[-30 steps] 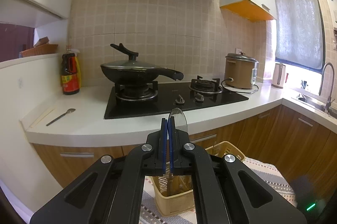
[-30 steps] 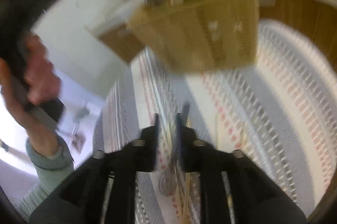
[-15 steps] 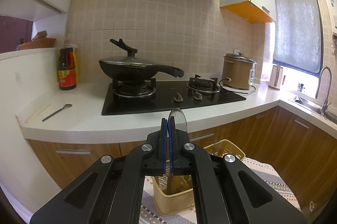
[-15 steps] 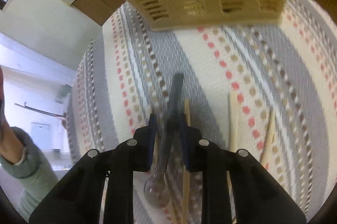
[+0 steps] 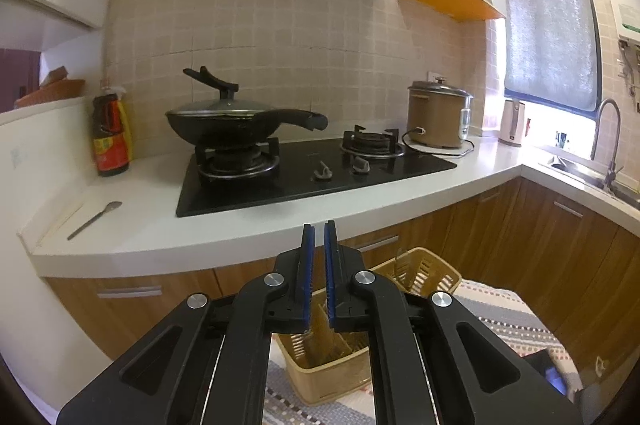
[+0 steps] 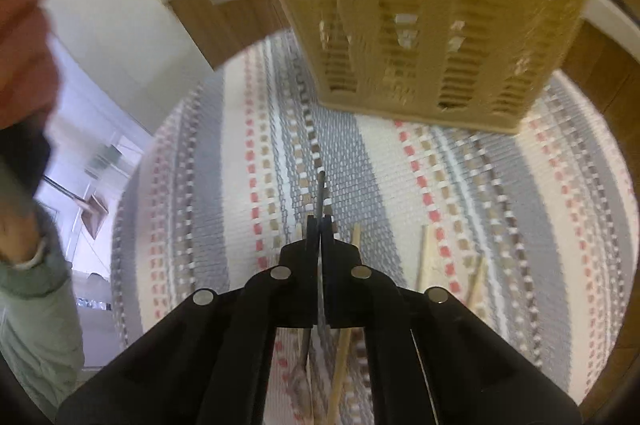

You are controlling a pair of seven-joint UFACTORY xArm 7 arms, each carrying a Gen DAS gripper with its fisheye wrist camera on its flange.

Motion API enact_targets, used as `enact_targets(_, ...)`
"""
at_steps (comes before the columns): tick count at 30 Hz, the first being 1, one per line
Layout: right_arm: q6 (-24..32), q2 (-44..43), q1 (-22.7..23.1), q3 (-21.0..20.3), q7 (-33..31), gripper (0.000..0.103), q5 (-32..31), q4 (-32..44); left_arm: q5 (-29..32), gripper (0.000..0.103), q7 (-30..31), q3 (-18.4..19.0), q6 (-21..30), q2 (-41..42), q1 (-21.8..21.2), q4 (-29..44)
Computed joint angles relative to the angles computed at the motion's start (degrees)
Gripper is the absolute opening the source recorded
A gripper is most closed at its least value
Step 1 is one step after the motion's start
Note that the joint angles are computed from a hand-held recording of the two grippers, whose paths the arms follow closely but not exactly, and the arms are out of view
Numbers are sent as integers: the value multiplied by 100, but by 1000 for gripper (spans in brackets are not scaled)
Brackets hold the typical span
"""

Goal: Organize utensils
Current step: 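Open the left gripper to drop its spoon in the caddy while the right gripper lifts the metal spoon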

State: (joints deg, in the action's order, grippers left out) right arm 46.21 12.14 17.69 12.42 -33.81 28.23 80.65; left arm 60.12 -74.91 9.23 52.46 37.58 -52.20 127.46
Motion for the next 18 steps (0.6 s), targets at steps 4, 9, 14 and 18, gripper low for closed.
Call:
enact_targets(4,-163,-594,-148,13,-573,0,735,-439,193,9,-149,36,26,-163,-134,-212)
enact_targets(9,-343,-1185,-161,-238,-1156,0,1527,-561,647,16,-532,-40,177,-474,-278,-631)
enact_targets(14,584,-653,-141,-334,-830,2,1126,487,957,16,-798,-263,400,-743,-266,-1002)
enact_targets(18,970,-109,-32,-183,-336,35,516,549,1179,17,-1261,-499,565,-1166,-228,-1690)
